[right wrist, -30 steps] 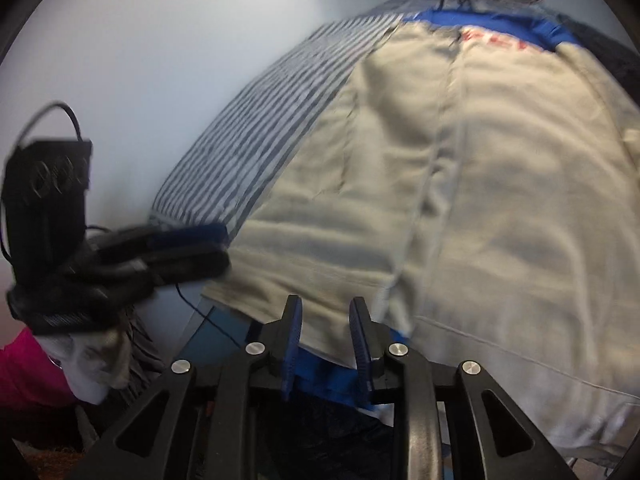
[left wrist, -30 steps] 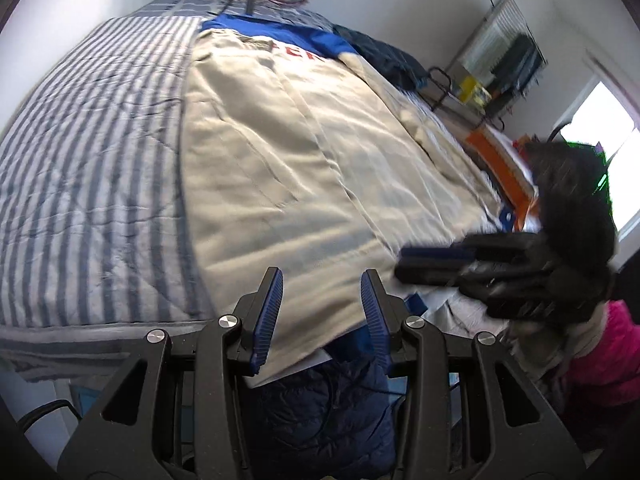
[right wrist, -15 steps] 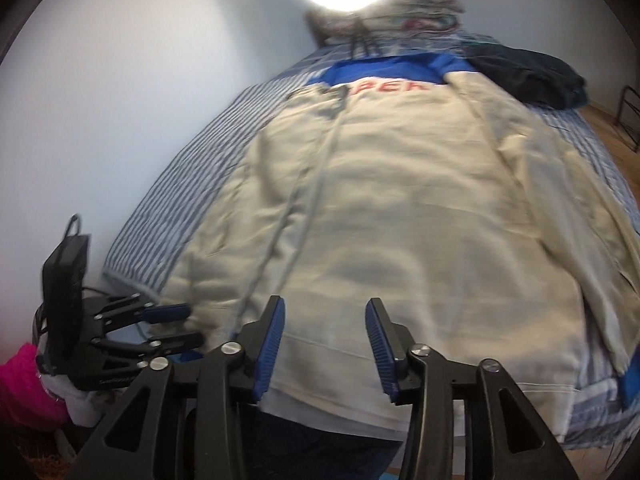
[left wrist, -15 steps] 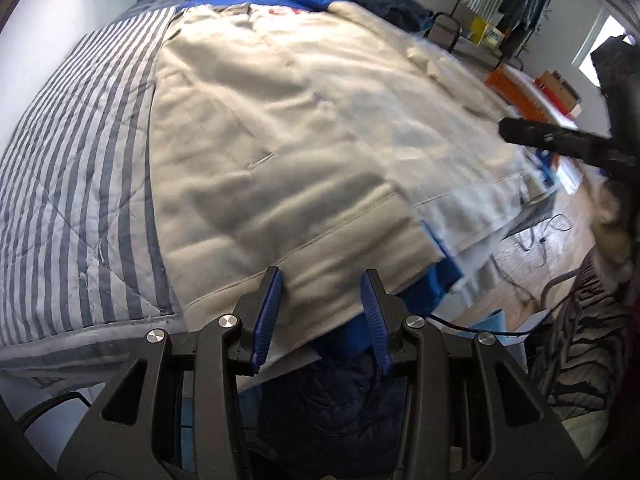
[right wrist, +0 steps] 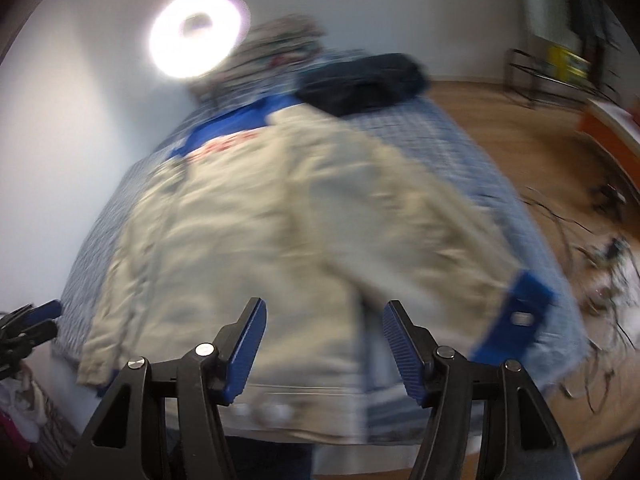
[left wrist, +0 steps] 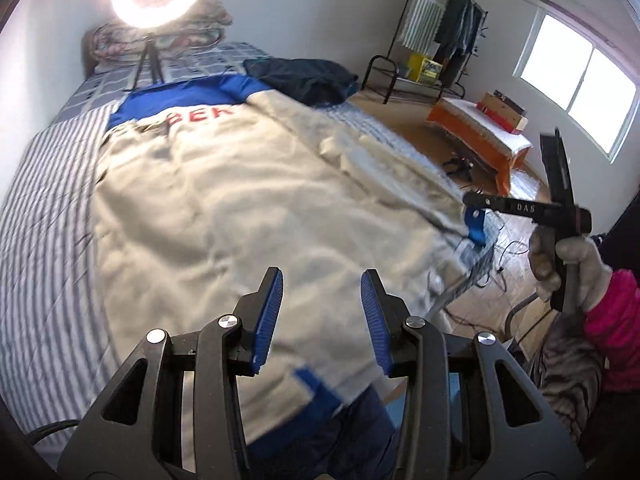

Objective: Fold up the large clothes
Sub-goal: 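Move right gripper to the other blue sleeve cuff and grasp it, then carry the blue cuff across the jacket back with right gripper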

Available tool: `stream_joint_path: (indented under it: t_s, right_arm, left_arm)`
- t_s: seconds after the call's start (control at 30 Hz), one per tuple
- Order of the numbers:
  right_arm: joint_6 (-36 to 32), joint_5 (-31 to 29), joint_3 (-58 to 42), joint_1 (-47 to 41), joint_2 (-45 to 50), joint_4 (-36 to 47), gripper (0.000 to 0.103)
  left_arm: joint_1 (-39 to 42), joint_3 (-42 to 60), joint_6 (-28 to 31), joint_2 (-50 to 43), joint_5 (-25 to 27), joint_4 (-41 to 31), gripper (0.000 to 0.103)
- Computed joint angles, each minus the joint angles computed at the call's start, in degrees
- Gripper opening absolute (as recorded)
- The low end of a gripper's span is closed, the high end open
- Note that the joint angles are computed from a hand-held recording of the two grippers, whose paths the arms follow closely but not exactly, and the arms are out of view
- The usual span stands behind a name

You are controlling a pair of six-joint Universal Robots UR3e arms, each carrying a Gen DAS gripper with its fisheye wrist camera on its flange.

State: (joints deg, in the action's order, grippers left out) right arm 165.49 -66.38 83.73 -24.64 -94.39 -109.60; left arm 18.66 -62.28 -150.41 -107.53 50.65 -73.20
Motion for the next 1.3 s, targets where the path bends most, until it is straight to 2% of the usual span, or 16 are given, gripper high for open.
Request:
stream_joint_path:
  t_s: [0.13,0.23,0.53,0.8,0.97,1.07,1.1,1.13,1.17,1.23,1.3]
  right_arm:
    - [0.54,3.37,1.27,-10.45,-1.11,3.64,0.063]
    - [1.02,6.42,2.38,-17.79,-1.09,6.18,0.063]
    - [6.16,14.30,7.88,-30.63,3.52,5.94,0.062]
    - [11.44,20.66,9.74,-32.75,8.00,1.33,0.055]
    - [10.66,20.13,7.89,-30.89,10.28,0.73,0.055]
    - [11.29,17.61,7.16,-28.90,11.72,-1.48,0.053]
    - [11.34,16.74,6.72,-28.23,12.06,-2.05,0.044]
    - [11.11,16.40,6.32,-27.89,12.25,-2.12,0.029]
    - [10.41,16.71,5.86,-27.67,12.18,-1.48,0.023]
    - [9.71,16.22,5.92,-27.04,10.72,-1.59,0.006]
    - [8.58,13.81,5.48,-25.58,8.95,-2.22,0.002]
  left_arm:
    - [-2.57,6.73,-3.46,-6.21,-0.19,1.14,0.040]
    - [-3.23,8.18,-4.87,-8.74,-1.04,1.16,0.040]
    - [-2.64,12.11,-9.31,-14.20,-1.81,-2.81,0.040]
    - [-2.62,13.14,-9.85,-14.82,-1.48,-2.67,0.040]
    - [-3.41,12.20,-9.32,-14.62,-0.72,-2.34,0.040]
    - [-3.75,11.41,-8.89,-14.02,-0.31,-1.57,0.040]
    - [-3.84,11.07,-8.73,-13.85,-0.15,-1.23,0.040]
    - [-3.87,10.93,-8.61,-13.78,-0.12,-1.15,0.040]
    - [-3.85,10.84,-8.48,-13.79,-0.13,-1.16,0.040]
    - [-3.97,10.95,-8.52,-13.99,0.11,-1.11,0.040]
    - [-4.06,11.19,-8.69,-14.23,0.10,-1.13,0.040]
